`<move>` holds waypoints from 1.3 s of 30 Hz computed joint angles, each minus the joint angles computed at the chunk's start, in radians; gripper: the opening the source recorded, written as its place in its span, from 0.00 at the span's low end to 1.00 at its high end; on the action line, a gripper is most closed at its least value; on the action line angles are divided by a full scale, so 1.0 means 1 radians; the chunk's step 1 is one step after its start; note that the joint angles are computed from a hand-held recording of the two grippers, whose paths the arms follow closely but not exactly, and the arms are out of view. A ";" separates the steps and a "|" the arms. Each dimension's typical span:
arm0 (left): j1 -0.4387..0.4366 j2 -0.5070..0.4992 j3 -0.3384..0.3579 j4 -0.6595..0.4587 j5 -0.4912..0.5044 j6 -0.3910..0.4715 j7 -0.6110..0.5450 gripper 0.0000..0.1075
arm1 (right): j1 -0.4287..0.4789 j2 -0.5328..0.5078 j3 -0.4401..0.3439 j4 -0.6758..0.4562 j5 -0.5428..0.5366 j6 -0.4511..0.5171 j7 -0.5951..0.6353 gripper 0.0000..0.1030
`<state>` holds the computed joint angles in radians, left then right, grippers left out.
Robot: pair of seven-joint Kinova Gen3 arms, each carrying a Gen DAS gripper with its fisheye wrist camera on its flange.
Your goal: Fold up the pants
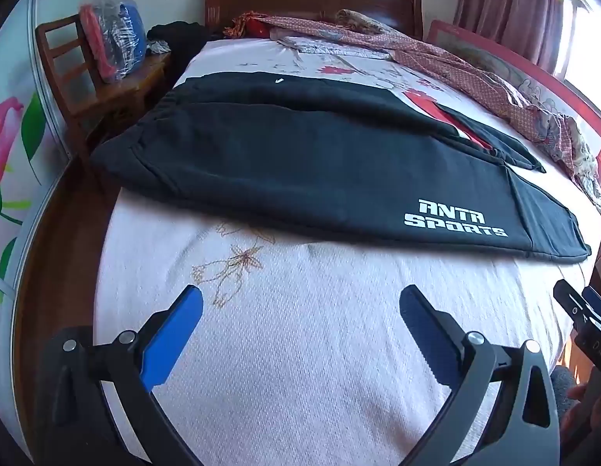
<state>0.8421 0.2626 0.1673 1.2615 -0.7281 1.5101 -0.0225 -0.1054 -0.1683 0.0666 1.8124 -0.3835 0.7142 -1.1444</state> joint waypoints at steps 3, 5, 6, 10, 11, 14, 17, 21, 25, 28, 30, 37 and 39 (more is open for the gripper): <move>-0.002 0.000 0.001 0.000 0.004 -0.006 -0.002 0.94 | -0.003 0.001 -0.007 -0.003 0.009 0.007 0.001 0.97; -0.001 0.004 0.002 -0.005 0.004 -0.005 -0.010 0.94 | -0.009 -0.003 -0.006 -0.001 0.003 0.009 0.013 0.97; 0.002 0.005 0.002 -0.007 0.002 -0.005 -0.011 0.94 | -0.010 -0.004 -0.009 -0.001 0.009 0.010 0.013 0.97; 0.006 0.022 0.001 -0.027 0.005 -0.003 -0.035 0.94 | -0.009 -0.002 -0.023 -0.008 0.033 0.020 -0.016 0.97; 0.010 0.021 -0.001 -0.024 0.002 -0.002 -0.041 0.94 | -0.009 0.002 -0.018 -0.009 0.030 0.025 -0.017 0.97; 0.015 0.020 -0.008 -0.026 0.003 0.000 -0.035 0.94 | -0.003 0.012 -0.015 -0.016 0.030 0.037 -0.032 0.97; 0.010 0.016 -0.008 -0.022 0.018 -0.006 -0.034 0.94 | -0.004 0.013 -0.016 -0.015 0.028 0.039 -0.023 0.97; 0.006 0.010 -0.004 -0.010 0.009 -0.034 -0.020 0.94 | -0.014 0.006 -0.026 -0.010 0.040 0.037 -0.001 0.97; 0.011 0.016 -0.005 -0.016 0.011 -0.032 -0.040 0.94 | -0.020 0.004 -0.032 -0.008 0.053 0.035 -0.001 0.97; 0.001 0.013 -0.005 -0.022 0.037 -0.030 -0.053 0.94 | -0.016 0.009 -0.024 -0.013 0.047 0.043 -0.009 0.97; 0.002 0.014 -0.007 -0.023 0.039 -0.023 -0.055 0.94 | -0.012 0.011 -0.026 -0.015 0.050 0.047 -0.020 0.97; 0.013 0.020 -0.010 -0.016 0.009 -0.010 -0.046 0.94 | -0.013 0.010 -0.028 -0.015 0.051 0.049 -0.012 0.97; 0.007 0.021 -0.008 -0.021 0.022 -0.008 -0.059 0.94 | -0.013 0.010 -0.029 -0.015 0.053 0.048 -0.014 0.97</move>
